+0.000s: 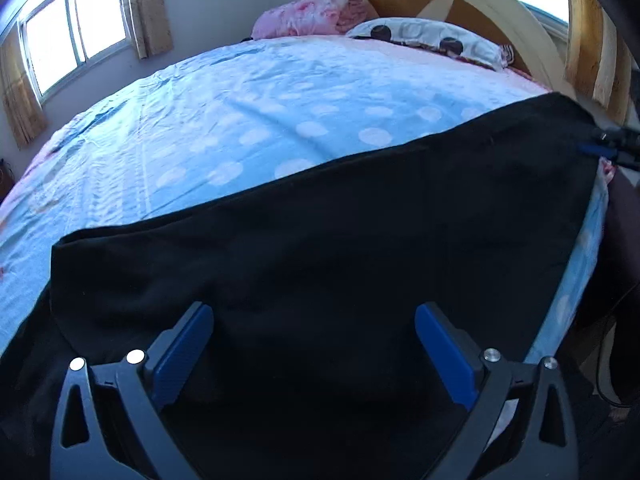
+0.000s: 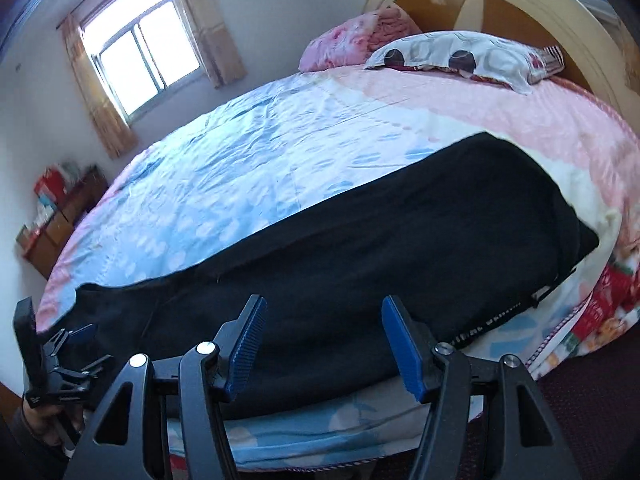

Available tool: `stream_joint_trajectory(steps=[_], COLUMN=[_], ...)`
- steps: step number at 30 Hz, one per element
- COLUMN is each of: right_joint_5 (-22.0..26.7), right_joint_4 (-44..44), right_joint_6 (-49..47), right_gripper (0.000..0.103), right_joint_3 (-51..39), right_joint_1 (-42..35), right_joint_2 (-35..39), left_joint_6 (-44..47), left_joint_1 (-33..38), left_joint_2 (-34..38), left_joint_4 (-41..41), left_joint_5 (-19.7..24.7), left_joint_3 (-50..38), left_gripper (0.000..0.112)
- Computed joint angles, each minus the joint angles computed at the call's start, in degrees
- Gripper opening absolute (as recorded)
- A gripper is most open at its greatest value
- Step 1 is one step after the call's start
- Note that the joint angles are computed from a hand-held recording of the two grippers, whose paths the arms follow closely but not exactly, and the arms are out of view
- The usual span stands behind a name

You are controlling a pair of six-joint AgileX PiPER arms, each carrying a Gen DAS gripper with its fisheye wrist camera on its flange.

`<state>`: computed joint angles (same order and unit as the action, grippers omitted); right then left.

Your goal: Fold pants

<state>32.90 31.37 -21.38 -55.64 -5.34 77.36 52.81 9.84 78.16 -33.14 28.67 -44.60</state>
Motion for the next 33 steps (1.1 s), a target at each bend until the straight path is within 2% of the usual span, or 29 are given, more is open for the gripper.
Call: stream_joint_trajectory(steps=[1,3,6,8,9,11,12,15,18,22,25,30,33], right_joint_5=[0.8,0.2,-0.2,1.1,2.4,5.9,6.7,10.4,11.5,18.2,22.3,27.3,30.0], right_joint_4=[0.8,-3.3,-5.5,-3.9,-2.9,-5.3,-4.8,4.3,7.6,13.9,19.4,24.4,27.0], right_joint_6=[-1.1,2.1,2.8,0.9,-0.3,1.0,0.5,-8.6,-10.0,-10.1,-13.0,-16.3,-17.6], right_gripper=[0.062,0.062,0.062,0.062,0.062,0.062,0.062,0.062,0.062,0.062,0.062,0.062,0.061], right_joint_3=[-0.2,-1.2,-3.2,-5.1,-6.4,-9.9,-10.6,-12.6,-15.0,-18.4,-16.7,-12.9,-11.6], right_joint_1=[-1.4,-2.4,-4.9,-8.3,-9.7,-11.3,-12.3,-17.3,-21.5,-27.9,-31.9,-35.6,-36.7], right_joint_2=[-0.6,-1.6,-2.3,-1.3,0.0,3.6,4.3,4.9,6.2,11.2,12.7,12.8,13.2], left_joint_6=[-0.2,0.4,-1.1,-2.2,-5.8,-8.2,-9.3,-11.3,-10.4,-11.0,-11.1,-13.6,-20.4], left_joint_1=[-0.1,0.0,-3.8,-6.0,-7.0,-9.3,-10.7,-11.3,-12.7,-17.2,-21.2,-27.6,-29.9], left_joint_2=[-0.1,0.1,0.9,4.3,7.2,7.4,6.9,6.7,6.2,7.7,9.1,12.6,15.8], left_joint_4=[-0.9,-2.8,-3.2,-3.1,0.0,3.1,5.1,5.5,2.5,-0.1,-1.4,1.5,8.7], left_joint_5=[1.2,3.0,2.1,2.5,2.7,-2.3,-3.5,-1.4,0.1,0.2,-0.5,-2.1,-2.0], left_joint_3=[-1.0,-2.7,-4.8,-6.8,-8.2,-6.6,-6.1,-7.4,-9.2,-13.0,-14.9,-18.4,-20.9], left_gripper=[0.103,0.103,0.103,0.103,0.103,0.103,0.103,0.103,0.103,0.103,0.103,0.103,0.103])
